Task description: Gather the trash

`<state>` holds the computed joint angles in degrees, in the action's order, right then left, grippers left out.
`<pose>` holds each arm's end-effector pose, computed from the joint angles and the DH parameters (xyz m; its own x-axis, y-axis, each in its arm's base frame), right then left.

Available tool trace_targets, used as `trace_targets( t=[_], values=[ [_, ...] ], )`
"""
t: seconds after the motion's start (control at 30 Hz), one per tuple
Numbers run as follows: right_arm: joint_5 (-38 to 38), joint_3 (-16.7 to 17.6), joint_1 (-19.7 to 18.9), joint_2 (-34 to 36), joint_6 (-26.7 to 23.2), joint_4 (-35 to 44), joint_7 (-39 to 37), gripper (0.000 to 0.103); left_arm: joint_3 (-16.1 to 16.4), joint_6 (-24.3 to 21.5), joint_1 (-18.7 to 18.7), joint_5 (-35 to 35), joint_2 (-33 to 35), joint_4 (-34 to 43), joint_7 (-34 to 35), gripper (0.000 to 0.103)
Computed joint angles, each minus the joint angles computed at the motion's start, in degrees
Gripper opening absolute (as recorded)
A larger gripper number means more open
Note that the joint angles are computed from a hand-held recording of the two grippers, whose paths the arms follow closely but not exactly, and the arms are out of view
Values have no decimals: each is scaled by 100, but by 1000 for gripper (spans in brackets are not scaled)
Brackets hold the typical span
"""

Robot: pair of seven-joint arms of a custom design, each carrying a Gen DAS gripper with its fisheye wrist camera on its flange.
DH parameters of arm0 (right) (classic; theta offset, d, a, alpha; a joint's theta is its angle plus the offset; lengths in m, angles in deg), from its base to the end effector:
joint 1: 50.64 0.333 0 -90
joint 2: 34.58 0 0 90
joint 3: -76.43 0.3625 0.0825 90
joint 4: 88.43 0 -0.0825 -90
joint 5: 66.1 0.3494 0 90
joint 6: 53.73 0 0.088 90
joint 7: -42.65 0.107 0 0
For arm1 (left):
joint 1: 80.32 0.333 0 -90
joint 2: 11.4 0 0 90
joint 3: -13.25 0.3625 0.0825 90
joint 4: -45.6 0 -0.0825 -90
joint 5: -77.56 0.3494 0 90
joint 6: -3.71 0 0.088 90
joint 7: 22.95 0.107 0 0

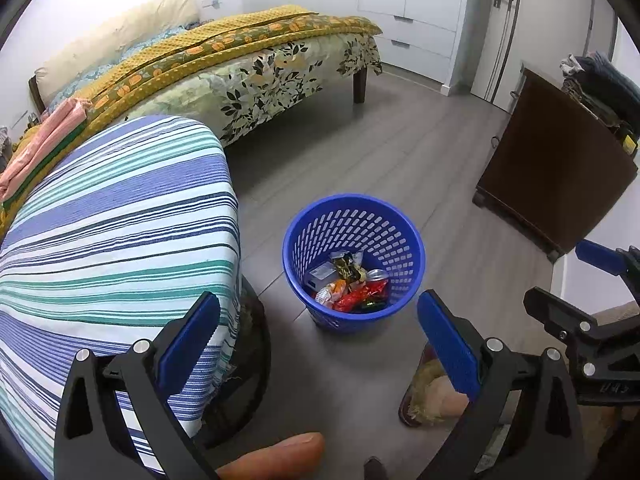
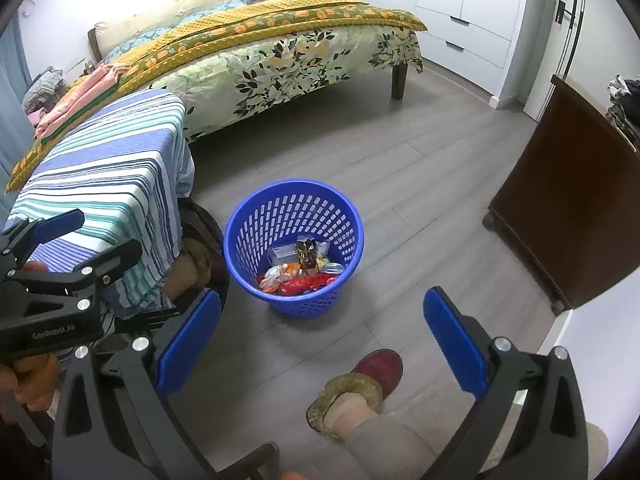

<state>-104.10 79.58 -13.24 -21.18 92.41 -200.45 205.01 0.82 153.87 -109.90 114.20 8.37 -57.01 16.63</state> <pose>0.4638 0.4044 0.4603 -0.0512 -0.9970 -0.0579 -0.8419 0.0742 -0.5344 0.4965 -0.4405 0.4769 -0.2960 -0.9552 -0.0040 -0.7800 0.2441 -0.5762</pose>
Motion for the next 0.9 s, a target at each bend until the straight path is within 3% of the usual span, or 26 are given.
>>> trace_targets(
  t=[0.9],
  values=[
    [78, 6, 79, 90, -104, 135, -97, 98, 13, 39, 73, 13, -41, -119, 60, 98]
  ],
)
